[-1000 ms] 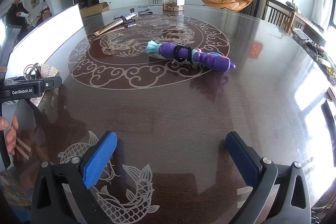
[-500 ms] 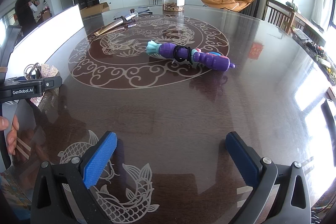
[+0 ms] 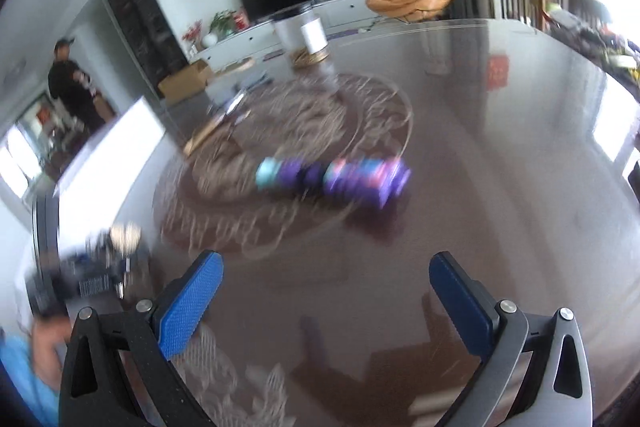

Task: Organize objects
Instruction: 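Grasp the purple caterpillar toy with the right tool while the left tool holds the ornament, then carry the ornament and purple toy into the bin and open both tools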

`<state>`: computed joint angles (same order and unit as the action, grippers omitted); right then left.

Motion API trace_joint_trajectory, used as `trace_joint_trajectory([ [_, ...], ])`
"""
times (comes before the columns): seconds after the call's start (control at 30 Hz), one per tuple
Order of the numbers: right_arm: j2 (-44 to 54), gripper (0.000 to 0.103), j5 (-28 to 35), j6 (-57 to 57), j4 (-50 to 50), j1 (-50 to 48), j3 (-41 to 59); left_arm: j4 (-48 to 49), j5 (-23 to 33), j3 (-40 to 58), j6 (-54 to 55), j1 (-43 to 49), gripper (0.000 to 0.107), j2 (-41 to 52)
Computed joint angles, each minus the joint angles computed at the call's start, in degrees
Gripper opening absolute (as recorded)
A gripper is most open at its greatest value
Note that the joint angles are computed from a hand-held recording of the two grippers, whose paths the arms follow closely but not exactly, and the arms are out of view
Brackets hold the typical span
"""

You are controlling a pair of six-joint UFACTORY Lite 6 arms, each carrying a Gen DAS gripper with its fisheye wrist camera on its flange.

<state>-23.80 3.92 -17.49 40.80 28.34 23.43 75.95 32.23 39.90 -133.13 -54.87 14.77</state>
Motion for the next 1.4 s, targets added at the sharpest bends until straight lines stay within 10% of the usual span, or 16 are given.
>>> trace_joint_trajectory([
  [0.27,32.9,0.103,23.6,-35.2,22.7,-15.5,27.9,0.2,0.0,0.0,-0.3,0.0,0.103,0.2],
  [0.43,34.6,0.101,36.9,-40.7,25.0,-13.1,27.7,0.2,0.0,0.1,-0.4,-0.1,0.103,0.3],
  [0.77,43.1,0.099,25.4,7.2,-14.8,2.9,46.7,-3.6,-3.6,0.6,8.0,2.5,0.103,-0.9],
  [0.87,53.0,0.072,29.6,25.2,-30.6,7.8,57.8,-8.0,-5.9,0.2,15.1,4.3,0.102,-2.4],
  [0.9,54.0,0.063,29.5,30.1,-36.6,9.8,59.1,-6.7,-5.1,-0.7,13.5,3.9,0.093,-3.3],
  [0.93,55.3,0.031,31.8,34.7,-42.6,11.7,61.0,-3.7,-3.1,-2.3,9.6,2.5,0.056,-5.0],
  [0.97,55.6,0.021,33.3,37.5,-47.3,13.4,61.9,-2.5,-2.3,-3.3,8.1,1.7,0.053,-6.1],
  [1.23,28.4,0.019,20.2,30.3,-36.0,13.3,35.5,1.4,5.9,-13.8,-9.4,-13.4,0.053,-18.4],
  [1.4,17.4,0.019,19.3,49.8,-50.6,23.7,33.2,-11.1,22.5,-15.0,-3.0,-28.6,0.053,-34.0],
])
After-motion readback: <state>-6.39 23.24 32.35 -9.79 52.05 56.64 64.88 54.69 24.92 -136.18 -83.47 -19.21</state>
